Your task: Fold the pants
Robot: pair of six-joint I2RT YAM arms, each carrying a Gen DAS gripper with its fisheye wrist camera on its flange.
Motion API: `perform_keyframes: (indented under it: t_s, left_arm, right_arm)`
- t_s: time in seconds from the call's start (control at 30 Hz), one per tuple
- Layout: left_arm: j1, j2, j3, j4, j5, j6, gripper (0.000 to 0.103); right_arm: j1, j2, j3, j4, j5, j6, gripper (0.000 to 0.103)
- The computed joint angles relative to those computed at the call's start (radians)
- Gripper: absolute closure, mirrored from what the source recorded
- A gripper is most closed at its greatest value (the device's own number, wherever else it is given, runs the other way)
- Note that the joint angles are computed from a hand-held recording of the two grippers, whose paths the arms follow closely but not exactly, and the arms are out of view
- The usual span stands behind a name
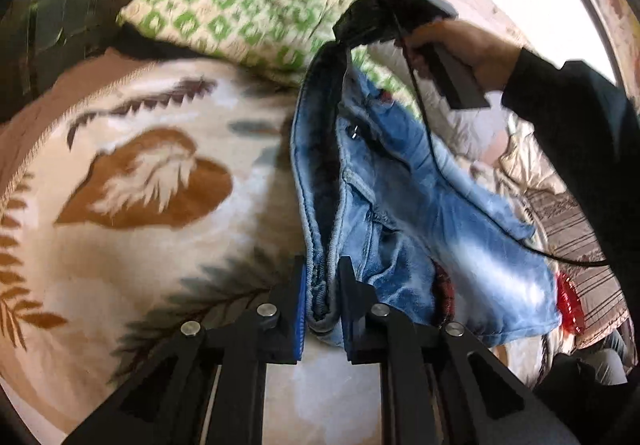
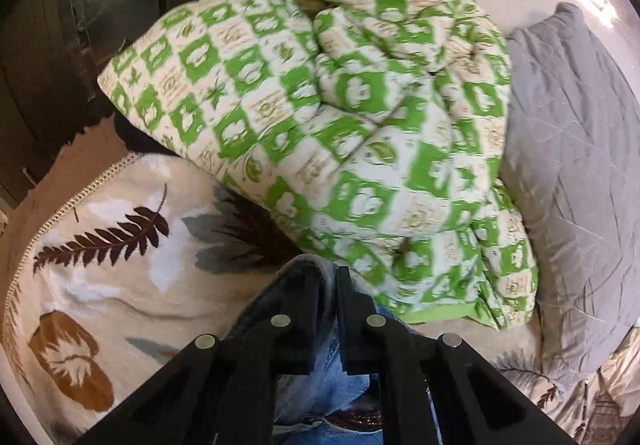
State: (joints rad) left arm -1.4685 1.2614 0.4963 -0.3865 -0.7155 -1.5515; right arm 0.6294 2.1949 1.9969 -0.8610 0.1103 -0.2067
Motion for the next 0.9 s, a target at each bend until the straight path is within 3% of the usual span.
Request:
perform_keyframes:
  t_s: [0.07,0.1,0.13,0.17,0.2,0.23,0.3,0.4,0.6,0.73,0.77,0.9]
  left_arm:
    - [0.020,0.047,0.003,0.017,0.046,0.009,0.083]
    - [0.024,0.062,0.014,-0.009,0.053,-0.010,0.070]
    - [0.017,0.074,0.034,-0.076,0.049,-0.075,0.056]
    - [0.007,0.071,0.044,-0.119,0.037,-0.120,0.025]
    - [-0.021,0.049,0.049,-0.177,-0.001,-0.193,0.008]
    - [-0.052,0.023,0.050,-0.225,-0.039,-0.252,0.007]
    - [-0.089,-0.013,0.084,-0.321,-0.090,-0.306,0.005]
    - [-0.081,0.059,0.210,-0.450,-0.093,-0.294,0.000]
    - [0.022,0.182,0.410,-0.336,-0.016,0.047,0.000]
    - [0.081,0.363,0.642,-0.303,0.035,0.285,0.000]
    - [0.101,0.425,0.729,-0.298,0.054,0.358,0.000]
    - [0.152,0.625,1.040,-0.347,0.103,0.557,0.000]
  right_arm:
    - [0.014,0.062,0.046,-0.047,0.024,0.008,0.092]
    - [0.011,0.072,0.038,-0.044,0.036,0.019,0.092]
    - [0.005,0.071,0.026,-0.038,0.042,0.035,0.082]
    - [-0.007,0.057,0.004,-0.025,0.026,0.054,0.073]
    - [-0.022,0.035,-0.023,-0.010,0.002,0.068,0.035]
    - [-0.043,0.000,-0.063,0.018,-0.031,0.083,0.008]
    - [-0.105,-0.121,-0.199,0.111,-0.098,0.095,0.005]
    - [-0.205,-0.224,-0.279,0.092,-0.158,0.068,0.005]
    - [-0.578,-0.454,-0.471,0.053,-0.299,-0.127,0.005]
    - [-0.865,-0.498,-0.475,0.030,-0.373,-0.310,0.005]
    - [-0.969,-0.493,-0.459,0.017,-0.434,-0.368,0.005]
    - [-1.215,-0.423,-0.381,0.002,-0.556,-0.496,0.005]
